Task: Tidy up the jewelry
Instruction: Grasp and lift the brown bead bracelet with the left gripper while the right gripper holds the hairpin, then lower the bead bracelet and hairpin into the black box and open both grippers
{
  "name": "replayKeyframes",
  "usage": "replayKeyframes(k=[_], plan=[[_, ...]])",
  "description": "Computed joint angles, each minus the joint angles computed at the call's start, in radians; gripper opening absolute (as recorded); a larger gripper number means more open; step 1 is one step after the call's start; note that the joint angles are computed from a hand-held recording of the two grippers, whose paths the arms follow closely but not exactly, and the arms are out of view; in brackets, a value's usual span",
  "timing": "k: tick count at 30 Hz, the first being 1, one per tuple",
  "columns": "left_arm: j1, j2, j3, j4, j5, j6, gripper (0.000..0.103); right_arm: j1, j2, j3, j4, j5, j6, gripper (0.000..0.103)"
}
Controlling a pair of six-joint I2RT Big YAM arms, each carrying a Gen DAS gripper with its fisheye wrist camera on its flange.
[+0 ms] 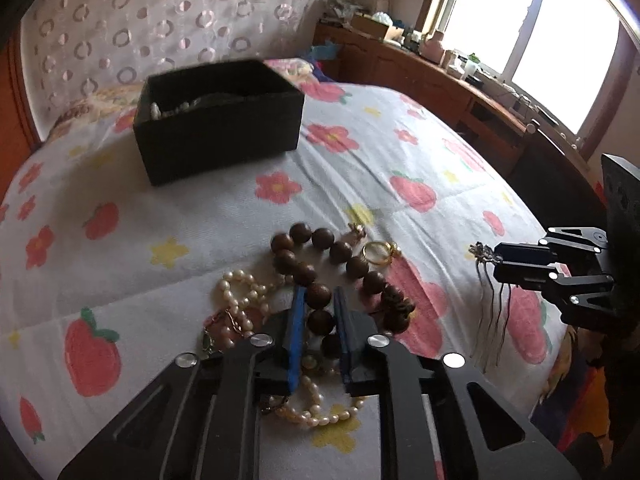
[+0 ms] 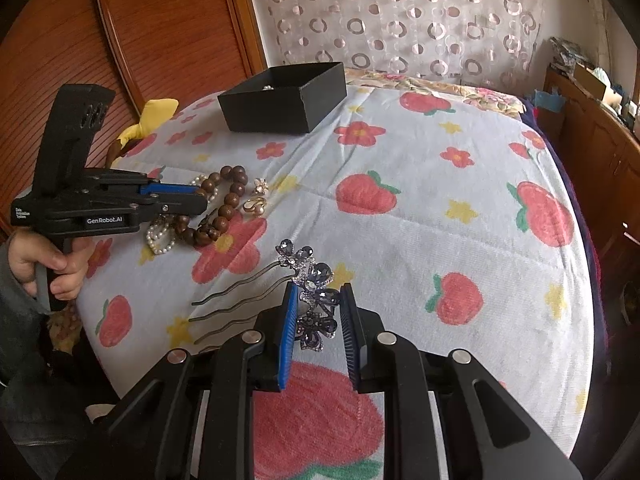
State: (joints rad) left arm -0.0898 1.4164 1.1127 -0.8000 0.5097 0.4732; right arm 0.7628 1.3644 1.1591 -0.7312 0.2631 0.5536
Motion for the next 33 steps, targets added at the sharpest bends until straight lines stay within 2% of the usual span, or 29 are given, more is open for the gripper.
replayKeyframes(k=[7, 11, 26, 33], plan=[[0.021, -0.083, 0.025, 0.016, 0.089, -0.005, 0.012, 0.006, -0.014, 0.018, 0.006, 0.034, -0.023, 0.023], [0.023, -0.105, 0.069, 0.016, 0.113, -0.015, 0.012, 0.008, -0.017, 0.048, 0.001, 0.054, -0.045, 0.023], [0.016, -0.074, 0.229, 0.048, 0.082, -0.072, 0.012, -0.012, 0.016, 0.189, -0.007, 0.093, -0.141, 0.023], [0.004, -0.008, 0.298, 0.058, 0.052, -0.088, 0.012, -0.034, 0.051, 0.255, -0.008, 0.085, -0.185, 0.023]])
